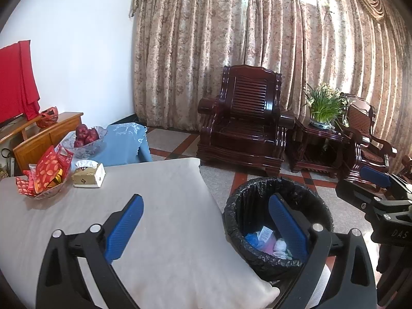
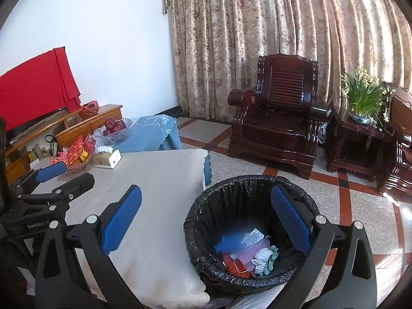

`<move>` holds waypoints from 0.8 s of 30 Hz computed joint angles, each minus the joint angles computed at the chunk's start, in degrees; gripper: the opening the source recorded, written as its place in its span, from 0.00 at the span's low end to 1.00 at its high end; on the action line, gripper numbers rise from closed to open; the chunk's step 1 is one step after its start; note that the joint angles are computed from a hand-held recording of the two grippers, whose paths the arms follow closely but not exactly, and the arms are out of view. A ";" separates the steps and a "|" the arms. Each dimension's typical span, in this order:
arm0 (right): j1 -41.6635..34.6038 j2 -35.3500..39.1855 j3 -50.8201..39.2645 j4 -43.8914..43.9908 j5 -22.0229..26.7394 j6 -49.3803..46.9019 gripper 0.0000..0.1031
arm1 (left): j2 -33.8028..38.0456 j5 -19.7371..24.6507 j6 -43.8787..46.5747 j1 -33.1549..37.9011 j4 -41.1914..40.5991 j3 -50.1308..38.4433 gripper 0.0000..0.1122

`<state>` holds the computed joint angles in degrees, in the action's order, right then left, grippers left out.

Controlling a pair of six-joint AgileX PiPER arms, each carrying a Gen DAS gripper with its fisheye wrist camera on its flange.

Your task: Collect trash

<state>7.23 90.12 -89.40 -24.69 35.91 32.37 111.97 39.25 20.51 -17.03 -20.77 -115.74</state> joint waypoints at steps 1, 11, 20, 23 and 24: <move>0.08 0.11 -0.21 -0.09 0.14 0.07 0.95 | 0.00 0.00 0.00 0.00 0.00 0.00 0.85; 0.09 0.04 0.01 -0.27 0.02 0.19 0.95 | 0.03 0.09 -0.16 0.00 0.17 -0.09 0.85; 0.10 0.04 0.06 -0.27 0.00 0.27 0.95 | -0.05 0.07 -0.16 0.05 0.26 0.01 0.85; 0.17 0.02 0.21 -0.34 -0.10 0.42 0.95 | -0.04 0.12 0.07 0.19 0.10 0.02 0.85; 0.20 0.04 0.19 -0.42 -0.13 0.47 0.95 | -0.07 0.16 0.15 0.25 0.07 0.02 0.85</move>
